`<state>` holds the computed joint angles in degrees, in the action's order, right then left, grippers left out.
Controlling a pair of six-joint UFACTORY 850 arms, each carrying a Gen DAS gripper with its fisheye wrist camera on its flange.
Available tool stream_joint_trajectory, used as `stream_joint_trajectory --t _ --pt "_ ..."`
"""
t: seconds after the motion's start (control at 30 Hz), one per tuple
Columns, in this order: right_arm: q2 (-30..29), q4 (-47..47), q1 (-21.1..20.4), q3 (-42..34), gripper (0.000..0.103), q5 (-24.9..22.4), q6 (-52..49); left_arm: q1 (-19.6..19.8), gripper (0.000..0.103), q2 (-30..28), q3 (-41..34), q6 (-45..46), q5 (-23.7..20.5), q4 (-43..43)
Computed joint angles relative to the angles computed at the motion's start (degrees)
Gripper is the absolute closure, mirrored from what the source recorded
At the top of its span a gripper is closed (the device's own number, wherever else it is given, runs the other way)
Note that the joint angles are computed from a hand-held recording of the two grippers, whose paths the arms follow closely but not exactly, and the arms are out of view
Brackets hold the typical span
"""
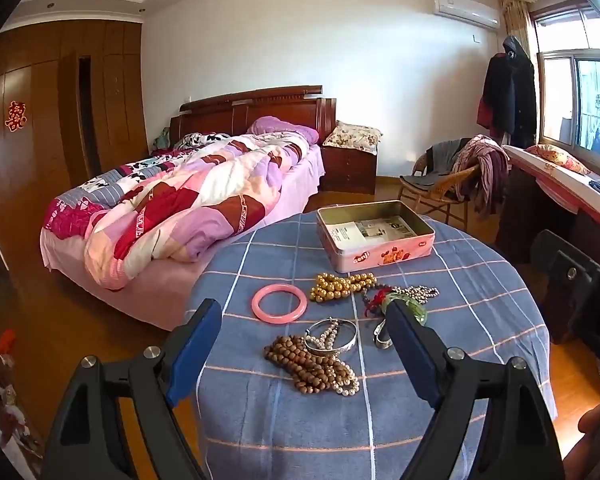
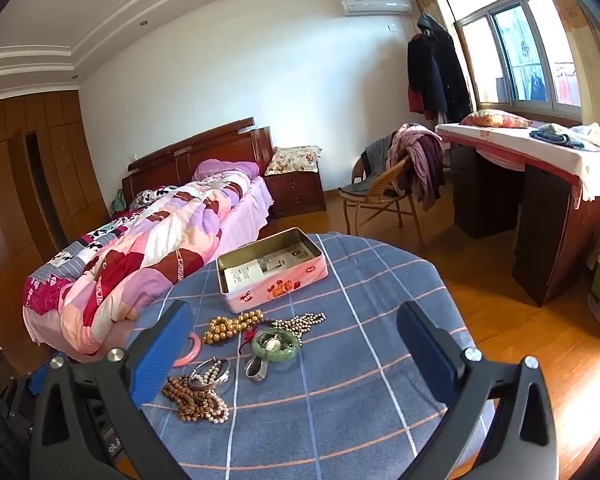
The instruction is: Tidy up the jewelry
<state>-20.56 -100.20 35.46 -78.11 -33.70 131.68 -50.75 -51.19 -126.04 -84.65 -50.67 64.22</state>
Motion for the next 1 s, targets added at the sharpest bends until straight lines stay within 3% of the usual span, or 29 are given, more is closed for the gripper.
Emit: stream_joint_trajectory --t 1.0 --pt "0.6 1.8 0.3 0.0 0.0 -0.1 -1.9 -0.2 0.019 -1.4 -2.0 0.6 -1.0 -0.1"
